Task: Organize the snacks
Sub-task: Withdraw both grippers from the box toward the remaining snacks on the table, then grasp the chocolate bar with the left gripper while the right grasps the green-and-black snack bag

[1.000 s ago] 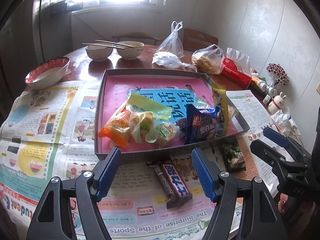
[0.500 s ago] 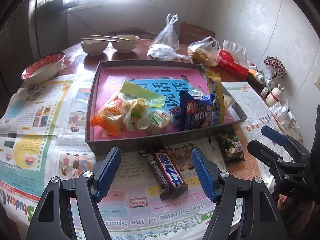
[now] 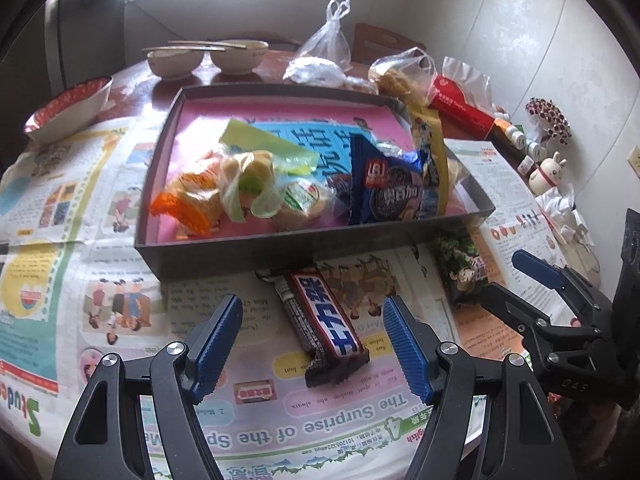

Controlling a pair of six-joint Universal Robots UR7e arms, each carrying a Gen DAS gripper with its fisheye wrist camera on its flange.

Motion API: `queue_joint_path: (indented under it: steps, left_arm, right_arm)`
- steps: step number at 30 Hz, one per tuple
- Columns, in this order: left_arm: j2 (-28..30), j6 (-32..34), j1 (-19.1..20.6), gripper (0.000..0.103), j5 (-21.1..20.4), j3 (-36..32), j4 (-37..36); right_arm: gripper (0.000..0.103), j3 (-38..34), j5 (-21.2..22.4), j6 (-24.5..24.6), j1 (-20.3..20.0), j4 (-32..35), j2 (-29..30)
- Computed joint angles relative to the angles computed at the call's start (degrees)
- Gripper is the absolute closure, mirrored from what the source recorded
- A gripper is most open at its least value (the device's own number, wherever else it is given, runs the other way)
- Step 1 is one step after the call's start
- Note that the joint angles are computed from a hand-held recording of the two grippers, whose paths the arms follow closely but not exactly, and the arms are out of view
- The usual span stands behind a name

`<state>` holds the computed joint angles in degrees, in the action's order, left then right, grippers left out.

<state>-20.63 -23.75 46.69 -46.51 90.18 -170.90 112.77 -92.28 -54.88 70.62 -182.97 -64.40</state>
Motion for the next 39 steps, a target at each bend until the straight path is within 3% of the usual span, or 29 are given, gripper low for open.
queue_joint_path:
  steps: [7, 12, 16, 19, 24, 26, 29, 35, 39]
  left_arm:
    - [1.0, -1.2, 0.7, 0.028, -1.1, -1.4, 2.1]
    - [1.6, -1.0, 0.8, 0.028, -0.5, -2.0, 2.1]
    - [2.0, -0.8, 0.7, 0.028, 0.0, -2.3, 1.9]
    - [2.5, -0.8, 0.3, 0.03, 1.2, -2.9, 2.7]
    - [3.8, 0.8, -0.6, 0.047, 4.8, -4.2, 5.2]
    - [4.1, 1.7, -0.8, 0.063, 6.1, -4.4, 5.3]
    - [3.8, 2.2, -0.7, 0.066, 6.1, -3.8, 4.5]
    - [1.0, 1.9, 0.1, 0.07, 1.2, -0.2, -0.7]
    - [-0.5, 2.8, -0.5, 0.072, 1.0, 1.9, -4.4]
  right_arm:
    - [0.021, -2.0, -3.0, 0.7, 0.4, 0.5, 2.7]
    - [0.036, -2.9, -4.6, 0.1, 1.0, -0.5, 4.4]
    - [0.056, -2.3, -4.9, -3.4, 1.5, -3.8, 5.8]
    - [0.065, -1.0, -4.6, -6.6, 1.7, -7.4, 6.4]
    - [0.068, 0.2, -3.7, -8.2, 1.5, -8.9, 6.1]
    - [0.069, 0.3, -3.4, -7.5, 1.3, -8.4, 5.7]
    - [0.072, 0.1, -2.4, -5.8, 1.0, -6.9, 4.7]
    - [0.072, -0.7, -0.7, -3.0, 0.2, -3.3, 3.2]
    - [0.072, -0.2, 0.6, -2.9, 0.1, -3.7, 2.3]
